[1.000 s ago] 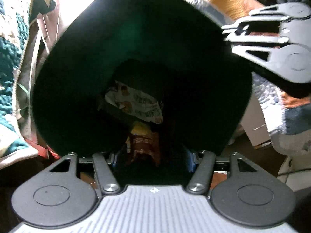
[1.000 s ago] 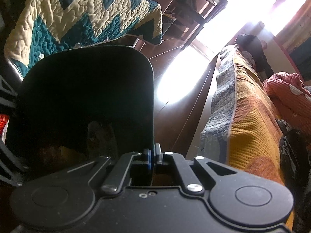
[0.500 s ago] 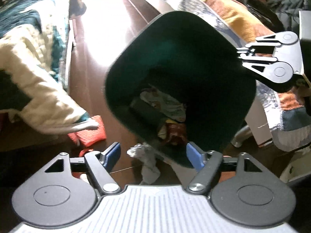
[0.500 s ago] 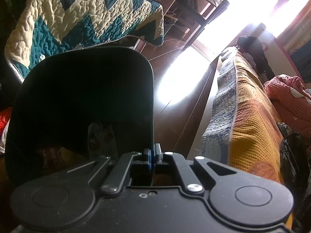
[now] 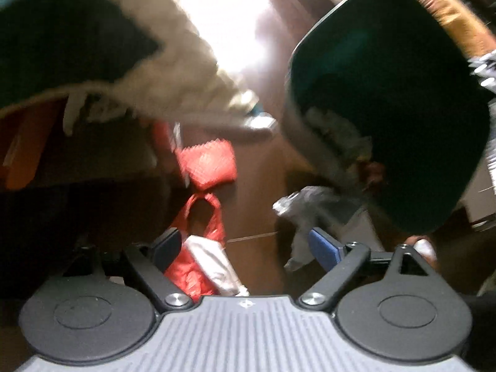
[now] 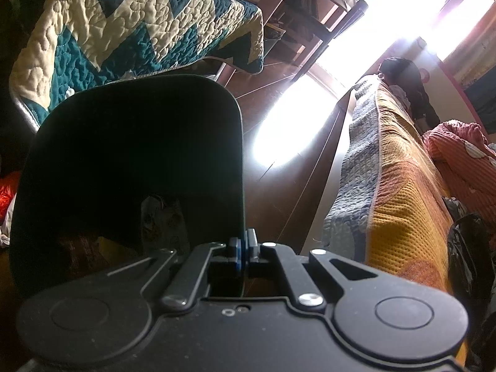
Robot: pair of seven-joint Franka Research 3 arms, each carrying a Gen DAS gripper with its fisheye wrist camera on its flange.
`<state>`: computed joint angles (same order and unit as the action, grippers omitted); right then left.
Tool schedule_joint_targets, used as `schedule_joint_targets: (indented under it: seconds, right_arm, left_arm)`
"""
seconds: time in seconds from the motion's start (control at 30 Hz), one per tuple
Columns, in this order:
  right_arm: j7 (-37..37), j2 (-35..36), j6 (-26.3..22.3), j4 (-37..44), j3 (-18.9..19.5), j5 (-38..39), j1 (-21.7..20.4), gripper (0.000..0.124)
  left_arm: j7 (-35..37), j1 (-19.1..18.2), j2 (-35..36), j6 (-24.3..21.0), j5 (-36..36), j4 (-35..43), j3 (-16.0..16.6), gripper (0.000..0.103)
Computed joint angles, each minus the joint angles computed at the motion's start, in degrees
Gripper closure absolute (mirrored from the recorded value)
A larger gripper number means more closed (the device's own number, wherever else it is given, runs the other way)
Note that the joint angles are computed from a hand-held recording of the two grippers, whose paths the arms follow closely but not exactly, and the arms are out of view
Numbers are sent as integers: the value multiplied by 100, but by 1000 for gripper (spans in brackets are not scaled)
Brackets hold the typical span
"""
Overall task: Collect trash
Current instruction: 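Lower the left tool onto the white cloth and grasp its end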
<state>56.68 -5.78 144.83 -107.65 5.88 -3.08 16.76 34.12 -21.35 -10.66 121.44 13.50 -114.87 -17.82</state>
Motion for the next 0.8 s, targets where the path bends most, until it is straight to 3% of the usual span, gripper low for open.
schedule_joint_targets:
  seconds: [0.67, 0.7, 0.8]
  right_arm:
    - [153, 89, -23, 110, 18, -137, 31, 122]
    - [147, 91, -3, 102, 13, -152, 30, 122]
    - [175, 127, -20, 141, -5, -123, 23, 122]
  left_arm:
    - [377, 76, 1372, 641, -2117, -719, 135, 14]
    - [357, 87, 1394, 654, -2137, -755, 133, 15]
    - [310, 134, 1463, 802, -2298, -876, 136, 33]
